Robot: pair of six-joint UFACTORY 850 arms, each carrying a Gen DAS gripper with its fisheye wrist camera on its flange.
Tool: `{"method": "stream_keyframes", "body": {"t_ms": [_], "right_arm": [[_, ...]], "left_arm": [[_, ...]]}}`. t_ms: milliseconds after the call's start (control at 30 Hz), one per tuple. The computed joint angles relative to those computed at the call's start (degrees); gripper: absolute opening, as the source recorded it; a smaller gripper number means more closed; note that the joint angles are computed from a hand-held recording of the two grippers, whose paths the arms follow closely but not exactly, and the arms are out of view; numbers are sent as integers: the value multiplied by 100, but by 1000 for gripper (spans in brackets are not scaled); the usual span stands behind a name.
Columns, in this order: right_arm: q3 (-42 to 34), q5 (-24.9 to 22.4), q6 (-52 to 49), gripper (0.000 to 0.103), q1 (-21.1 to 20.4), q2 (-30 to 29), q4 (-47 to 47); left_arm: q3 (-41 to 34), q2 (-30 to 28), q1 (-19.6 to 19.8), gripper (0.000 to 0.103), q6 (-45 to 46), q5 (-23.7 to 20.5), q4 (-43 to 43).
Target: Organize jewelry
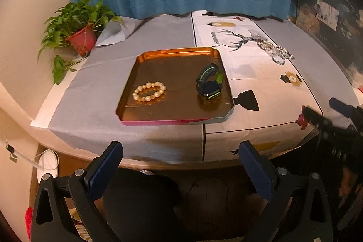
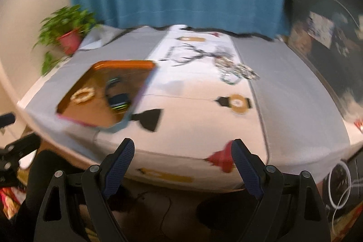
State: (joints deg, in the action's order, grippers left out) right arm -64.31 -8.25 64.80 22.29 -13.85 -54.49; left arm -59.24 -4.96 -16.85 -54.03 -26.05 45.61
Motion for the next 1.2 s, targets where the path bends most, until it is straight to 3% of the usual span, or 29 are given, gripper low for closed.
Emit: {"method": "stream_keyframes", "body": {"t_ms": [233, 500, 667, 767, 867, 933, 1033, 1200], "right_arm": [[-515, -125, -258, 87, -522, -565, 620], [-1777, -509, -744, 87, -911, -1626, 1326], [-3236, -1016, -1721, 87, -1071, -2681, 2531], [-3986, -1262, -1912, 87, -1110, -3205, 2674], [-4914, -1800, -2706, 87, -1139, -3854, 3345], [-4864, -1627, -2556, 91, -1137, -3872, 3127], [-4668, -1770, -2375, 93, -1130, -3754, 2754], [-3146, -1253, -1411, 95, -1275, -2843, 1824]], "left_arm": [[-531, -552, -66, 101, 492, -83, -360], [-1206, -1179, -91, 101, 1045, -224, -760], [-1578, -1488, -64, 101, 1244, -313, -909], [-1799, -1669, -49, 101, 1346, -395, -982], [-2029, -1846, -50, 101, 1461, -472, -1047], [-2172, -1958, -64, 101, 1545, -518, -1109], [-2391, -2126, -87, 101, 1704, -558, -1232], [-2914, -2516, -160, 101, 2148, -538, -1709]]}}
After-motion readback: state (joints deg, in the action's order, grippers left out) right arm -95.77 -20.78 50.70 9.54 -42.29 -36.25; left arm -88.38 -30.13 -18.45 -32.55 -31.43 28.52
